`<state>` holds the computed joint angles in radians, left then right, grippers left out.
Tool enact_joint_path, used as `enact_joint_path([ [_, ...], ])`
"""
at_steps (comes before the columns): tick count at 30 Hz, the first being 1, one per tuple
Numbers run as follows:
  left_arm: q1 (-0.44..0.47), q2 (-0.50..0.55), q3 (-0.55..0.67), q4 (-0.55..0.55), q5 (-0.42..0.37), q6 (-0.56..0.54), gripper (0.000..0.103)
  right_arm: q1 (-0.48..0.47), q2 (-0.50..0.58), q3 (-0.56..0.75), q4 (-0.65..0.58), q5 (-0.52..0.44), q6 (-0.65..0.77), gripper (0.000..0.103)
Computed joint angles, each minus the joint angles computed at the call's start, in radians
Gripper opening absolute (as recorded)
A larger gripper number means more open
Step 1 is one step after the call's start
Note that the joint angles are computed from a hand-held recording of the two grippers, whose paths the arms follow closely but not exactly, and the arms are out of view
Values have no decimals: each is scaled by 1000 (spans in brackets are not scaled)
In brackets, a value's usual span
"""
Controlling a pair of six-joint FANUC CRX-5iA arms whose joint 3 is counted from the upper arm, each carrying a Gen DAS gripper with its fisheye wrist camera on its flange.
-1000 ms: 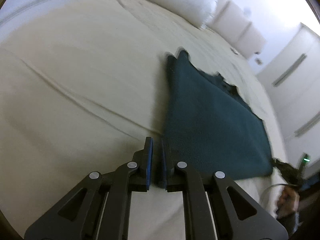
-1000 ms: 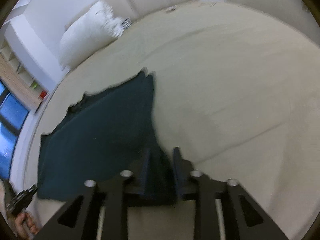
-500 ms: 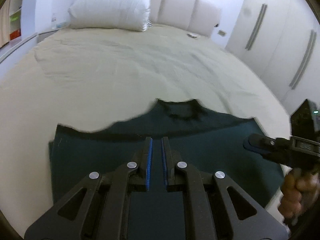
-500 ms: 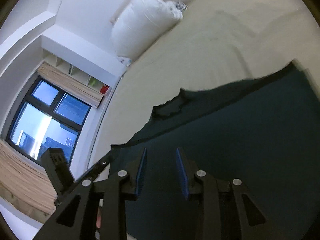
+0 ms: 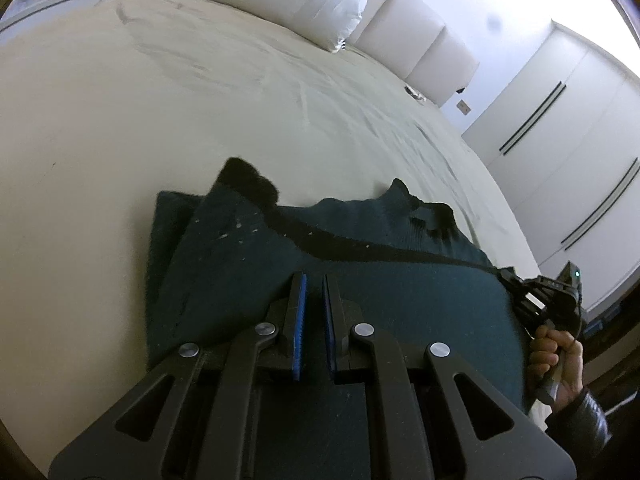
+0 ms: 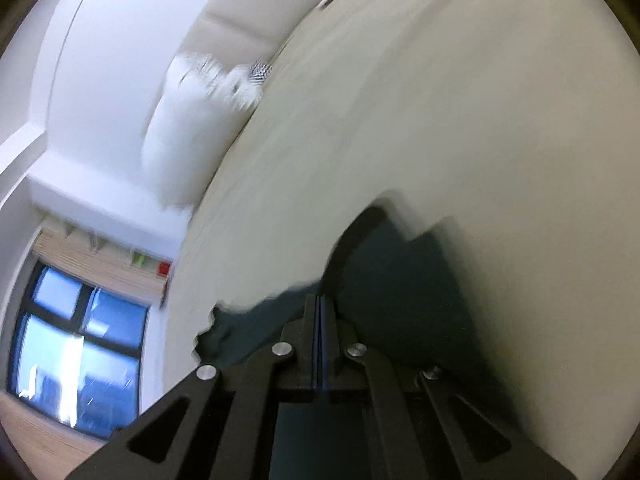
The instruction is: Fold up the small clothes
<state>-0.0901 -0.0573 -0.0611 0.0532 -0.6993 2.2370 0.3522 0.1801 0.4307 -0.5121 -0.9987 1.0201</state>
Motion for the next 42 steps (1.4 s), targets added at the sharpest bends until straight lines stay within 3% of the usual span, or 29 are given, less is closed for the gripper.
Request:
enact_joint_path([
  [2, -20, -6, 7, -43, -16, 54, 8, 0, -50, -43, 53, 26, -45, 4],
  [4, -44, -2, 43, -106, -73, 105, 8, -3, -112, -76, 16, 32, -3, 17],
  [7, -128, 14, 140, -206, -212, 184, 8, 12, -191, -103, -174, -34, 184, 25],
  [9, -164, -5, 126, -183, -188, 187, 8, 46, -226, -134, -283, -78, 254, 28],
  [12, -259, 12, 160, -237, -236, 213, 8, 99, -231, -168, -423, -165, 319, 32],
  [15, -274, -4, 110, -221, -227, 245, 8, 192, -222, -190, -331, -175, 304, 29],
  [16, -261, -29, 71, -198, -197, 250, 8, 199, -231, -209, -321, -156, 305, 18],
  [18, -235, -63, 18, -154, -163, 235, 8, 147, -240, -223, -332, -156, 251, 11],
  [21, -195, -105, -59, -80, -103, 206, 8, 68, -291, -269, -262, -96, 209, 11],
  [25, -219, -90, -27, -142, -141, 227, 8, -39, -371, -354, -155, -20, 79, 7],
  [28, -217, -85, -28, -142, -138, 221, 8, -45, -426, -399, -12, 29, -56, 8],
  [31, -216, -86, -32, -144, -138, 218, 8, -1, -459, -407, 96, 52, -122, 17],
  [35, -240, -66, 3, -194, -176, 238, 8, 112, -400, -299, 64, 34, -16, 19],
  [37, -250, -54, 23, -214, -198, 243, 8, 144, -338, -223, -6, 0, 64, 25],
  [42, -270, -43, 49, -246, -229, 256, 8, 253, -172, -64, -66, -36, 122, 26],
])
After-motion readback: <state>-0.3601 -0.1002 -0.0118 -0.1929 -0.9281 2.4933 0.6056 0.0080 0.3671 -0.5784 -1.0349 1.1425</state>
